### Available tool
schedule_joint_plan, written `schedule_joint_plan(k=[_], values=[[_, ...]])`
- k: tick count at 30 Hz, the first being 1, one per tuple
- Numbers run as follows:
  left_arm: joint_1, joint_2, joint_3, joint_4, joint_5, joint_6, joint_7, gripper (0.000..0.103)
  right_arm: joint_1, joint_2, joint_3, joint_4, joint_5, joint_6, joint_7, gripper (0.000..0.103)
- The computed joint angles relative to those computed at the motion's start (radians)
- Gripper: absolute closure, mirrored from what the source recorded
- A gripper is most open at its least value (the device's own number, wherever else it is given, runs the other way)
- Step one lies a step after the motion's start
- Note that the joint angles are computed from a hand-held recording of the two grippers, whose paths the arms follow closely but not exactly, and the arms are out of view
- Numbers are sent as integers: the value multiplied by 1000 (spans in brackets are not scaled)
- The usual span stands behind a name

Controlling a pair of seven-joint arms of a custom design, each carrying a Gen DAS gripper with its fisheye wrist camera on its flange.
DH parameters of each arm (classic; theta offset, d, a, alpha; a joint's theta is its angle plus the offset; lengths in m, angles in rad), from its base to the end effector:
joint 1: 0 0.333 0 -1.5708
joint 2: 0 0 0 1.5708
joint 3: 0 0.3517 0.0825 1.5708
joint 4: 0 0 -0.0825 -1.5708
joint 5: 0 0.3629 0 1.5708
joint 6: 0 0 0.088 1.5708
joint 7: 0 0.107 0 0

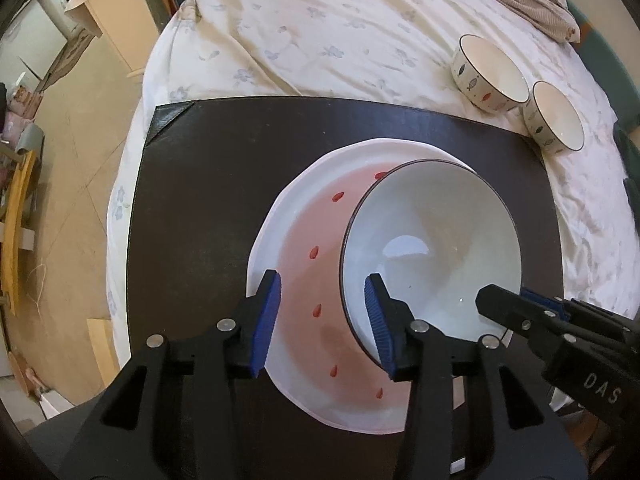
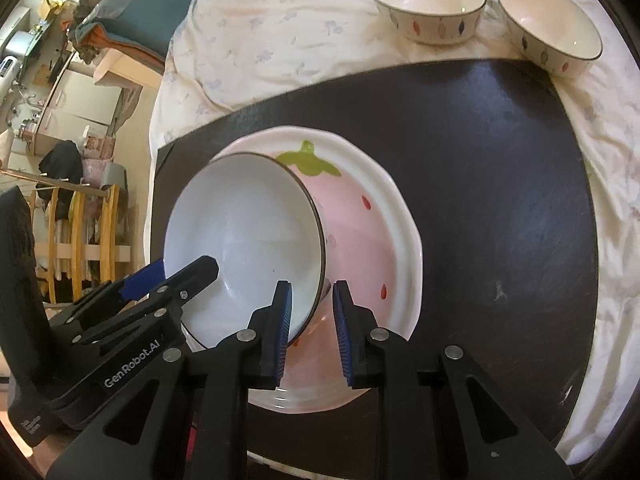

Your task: Organize plates and bowls

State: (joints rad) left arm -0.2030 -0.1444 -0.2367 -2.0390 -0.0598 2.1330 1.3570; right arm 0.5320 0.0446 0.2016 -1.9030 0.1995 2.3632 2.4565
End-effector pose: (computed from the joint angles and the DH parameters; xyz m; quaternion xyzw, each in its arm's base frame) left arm 0.4603 -0.2269 0.5703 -0.6280 0.7693 -0.1095 0.0428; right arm 0.4376 0.3949 0.5623 -0.5914 0.7748 0.0924 0.2033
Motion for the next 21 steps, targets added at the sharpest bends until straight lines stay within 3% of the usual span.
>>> schedule_joint_plan(k=[2,4,10,11,12,13,14,17,21], values=[[1,-6,-2,-7,10,10,-7,55,0,-3,-1,0,-9,-4,5,79],[1,-16,-2,-20,5,32,-14,35,0,-7,-1,-2,-18,-9,15,79],[4,-40,-7,-40,18,65,-16,31,0,-22,-2,-14,-33,4,17,77],[5,-43,-9,-41,27,70,-20,31,0,-27,-2,-21,-37,13,21,73],[6,-48,-10,-45,34,78,-24,31,0,-38,-3,-33,-49,36,33,61],[8,-56,-12,-52,41,92,-30,31,0,-50,-3,-47,-66,58,50,27],[9,-62,-13,-56,46,102,-32,31,1,-63,-3,-59,-102,76,80,8],[13,-78,-21,-66,72,129,-43,31,0,-91,0,-77,-199,95,146,7],[13,-85,-19,-68,68,139,-42,31,0,-110,-4,-101,-183,92,153,7]])
